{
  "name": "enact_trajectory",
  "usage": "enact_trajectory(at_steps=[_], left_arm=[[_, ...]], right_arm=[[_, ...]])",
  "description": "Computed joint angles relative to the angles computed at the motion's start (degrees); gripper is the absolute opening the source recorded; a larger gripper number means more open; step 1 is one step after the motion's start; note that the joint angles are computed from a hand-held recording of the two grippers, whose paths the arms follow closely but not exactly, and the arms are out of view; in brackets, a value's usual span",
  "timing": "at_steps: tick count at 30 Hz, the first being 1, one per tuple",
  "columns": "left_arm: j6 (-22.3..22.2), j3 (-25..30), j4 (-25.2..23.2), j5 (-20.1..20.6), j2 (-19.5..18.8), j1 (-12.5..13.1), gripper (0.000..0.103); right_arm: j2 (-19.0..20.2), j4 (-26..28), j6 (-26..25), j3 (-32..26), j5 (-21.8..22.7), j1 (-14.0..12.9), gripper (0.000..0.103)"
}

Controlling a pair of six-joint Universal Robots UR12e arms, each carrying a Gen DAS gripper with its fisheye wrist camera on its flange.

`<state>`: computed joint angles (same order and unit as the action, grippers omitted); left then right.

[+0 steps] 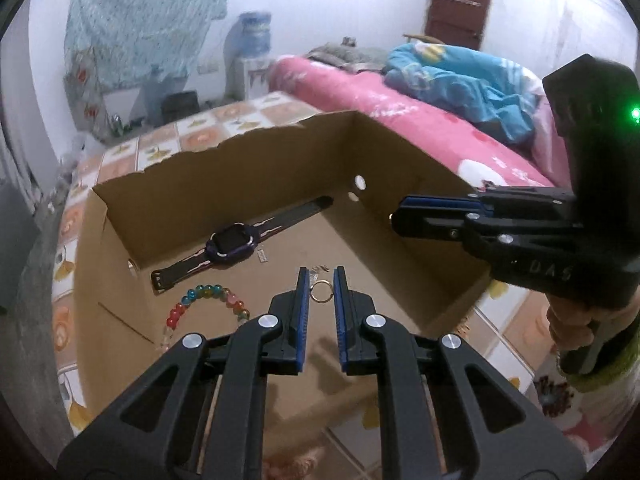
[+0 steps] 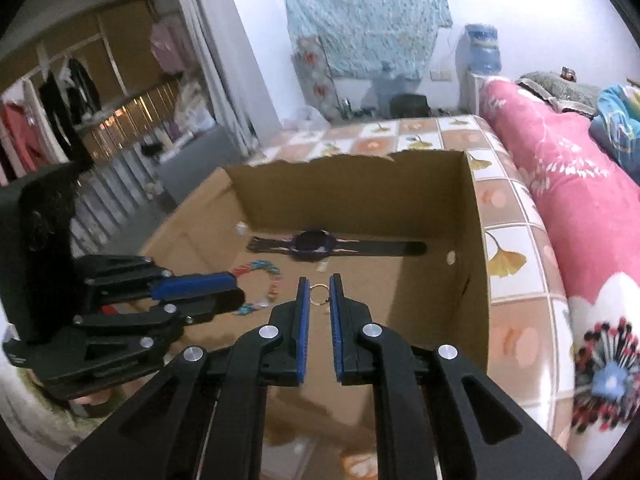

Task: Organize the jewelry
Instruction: 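Carry the ring and earring into the box and open both tools, then withdraw both tools from the box back toward the remaining jewelry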

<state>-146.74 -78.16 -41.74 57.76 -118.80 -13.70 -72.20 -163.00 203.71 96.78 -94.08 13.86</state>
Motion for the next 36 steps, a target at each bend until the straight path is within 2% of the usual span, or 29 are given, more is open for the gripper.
enact_trajectory(at_steps=[1, 3, 5, 9, 16, 18, 22, 23, 25, 27, 31, 34, 36], left_arm=[[-0.6, 0.6, -0.2, -0.1, -0.4, 0.0, 0.011], [-1.6, 1.4, -0.8, -0.8, -0.8, 0.1, 0.02], [-3.2, 1.5, -0.3, -1.9, -1.0, 0.4, 0.024], [-5.2, 1.4, 1.1, -2.7, -1.1, 0.7, 0.024], [-7.4, -0.2, 4.2, -4.2, -0.2, 1.5, 0.025], [-7.8, -1.3, 5.4, -4.8, 0.6, 2.0, 0.028], [-8.5, -4.8, 9.4, -6.6, 2.8, 3.3, 0.042], [-8.6, -5.9, 10.6, -6.8, 3.4, 3.7, 0.05], [-8.7, -8.1, 12.9, -7.3, 4.8, 4.5, 0.059], [-8.1, -10.6, 14.0, -7.8, 6.3, 5.4, 0.069], [-4.1, -14.2, 11.1, -8.3, 9.0, 6.6, 0.082], [0.4, -17.1, 8.0, -7.1, 11.0, 6.8, 0.086], [2.9, -18.8, 6.5, -5.0, 12.0, 6.5, 0.089]], right_arm=[[0.1, 0.1, 0.0, -0.2, -0.3, 0.0, 0.011], [0.2, 0.1, -0.1, -0.4, -0.9, -0.3, 0.011], [-0.1, -1.4, 0.5, 0.1, -0.9, -0.5, 0.012], [-0.9, -4.2, 1.9, 1.6, -0.4, -1.1, 0.015], [-2.8, -8.8, 3.5, 4.2, -2.7, -0.9, 0.019], [-3.7, -10.7, 3.7, 5.2, -3.1, -0.8, 0.023], [-5.8, -15.0, 3.5, 7.9, -5.1, 0.1, 0.031], [-6.2, -15.9, 3.5, 8.4, -5.2, 0.2, 0.032], [-7.5, -18.7, 3.8, 10.4, -4.6, 0.6, 0.044], [-8.5, -20.2, 4.1, 12.1, -4.2, 1.2, 0.052], [-9.7, -15.9, 3.9, 13.8, -5.7, 3.4, 0.062], [-10.1, -8.5, 5.6, 14.0, -7.9, 5.2, 0.066], [-10.0, -3.8, 8.2, 14.0, -7.5, 5.6, 0.068]])
